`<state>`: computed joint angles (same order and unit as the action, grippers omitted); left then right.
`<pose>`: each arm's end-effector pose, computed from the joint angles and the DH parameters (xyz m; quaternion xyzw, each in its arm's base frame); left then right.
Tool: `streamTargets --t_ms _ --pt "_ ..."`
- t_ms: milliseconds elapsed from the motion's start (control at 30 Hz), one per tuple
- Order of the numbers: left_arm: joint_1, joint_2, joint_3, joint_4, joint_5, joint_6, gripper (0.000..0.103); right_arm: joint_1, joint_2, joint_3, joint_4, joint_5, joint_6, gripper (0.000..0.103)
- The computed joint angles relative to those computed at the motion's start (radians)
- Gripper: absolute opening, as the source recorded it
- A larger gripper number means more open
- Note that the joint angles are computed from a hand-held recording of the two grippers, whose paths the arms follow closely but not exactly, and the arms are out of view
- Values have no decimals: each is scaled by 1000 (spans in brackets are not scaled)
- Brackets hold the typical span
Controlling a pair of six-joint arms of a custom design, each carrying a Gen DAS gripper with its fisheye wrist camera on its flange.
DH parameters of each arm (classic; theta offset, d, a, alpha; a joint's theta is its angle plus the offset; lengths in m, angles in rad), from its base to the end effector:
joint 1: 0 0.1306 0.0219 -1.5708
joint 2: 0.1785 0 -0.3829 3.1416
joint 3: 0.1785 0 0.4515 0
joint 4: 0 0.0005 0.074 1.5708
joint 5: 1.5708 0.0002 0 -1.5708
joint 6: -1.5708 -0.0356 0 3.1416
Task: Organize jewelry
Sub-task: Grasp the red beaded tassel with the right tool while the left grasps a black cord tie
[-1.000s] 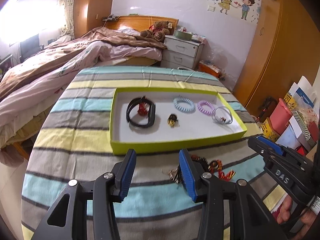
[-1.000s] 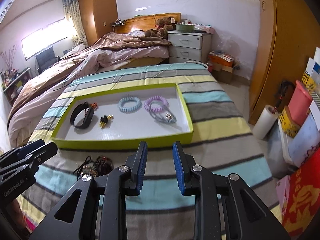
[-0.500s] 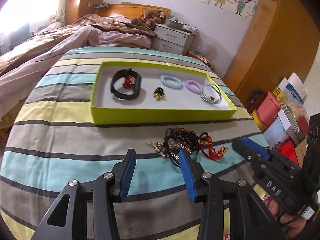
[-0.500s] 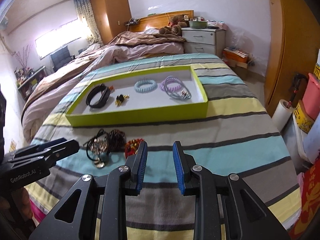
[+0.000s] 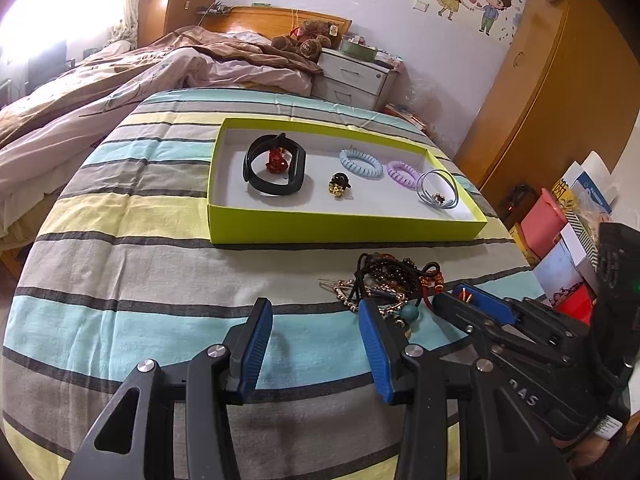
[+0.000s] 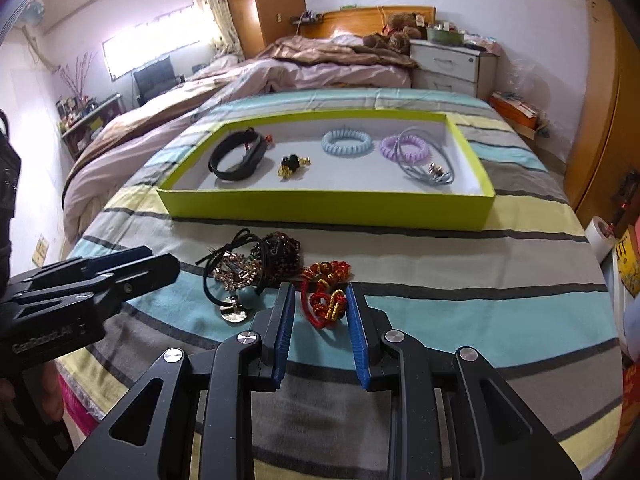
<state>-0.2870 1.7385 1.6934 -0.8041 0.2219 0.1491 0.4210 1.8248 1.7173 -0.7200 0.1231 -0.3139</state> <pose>0.6446 -0.1989 0.3887 0.1031 0.9250 -0.1770 0.3201 0.6455 0.2837 0.3492 -0.0275 0.9298 0.0767 0.3589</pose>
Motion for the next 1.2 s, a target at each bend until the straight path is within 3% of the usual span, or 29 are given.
streamTargets --t_ms 200,333,500,667,1200 --pt "7 9 9 -15 22 -8 44 -2 21 23 -21 0 -3 26" --pt "8 12 16 -19 47 -12 44 -6 14 13 -15 5 -15 12" --pt "-5 1 5 -9 58 -34 44 -14 -13 -25 17 23 -31 11" --pt "-41 -10 -1 -16 33 -121 44 -27 -57 -78 61 28 -46 11" --pt "-126 47 51 -53 -129 -211 37 -54 -114 -164 127 -7 -75 11"
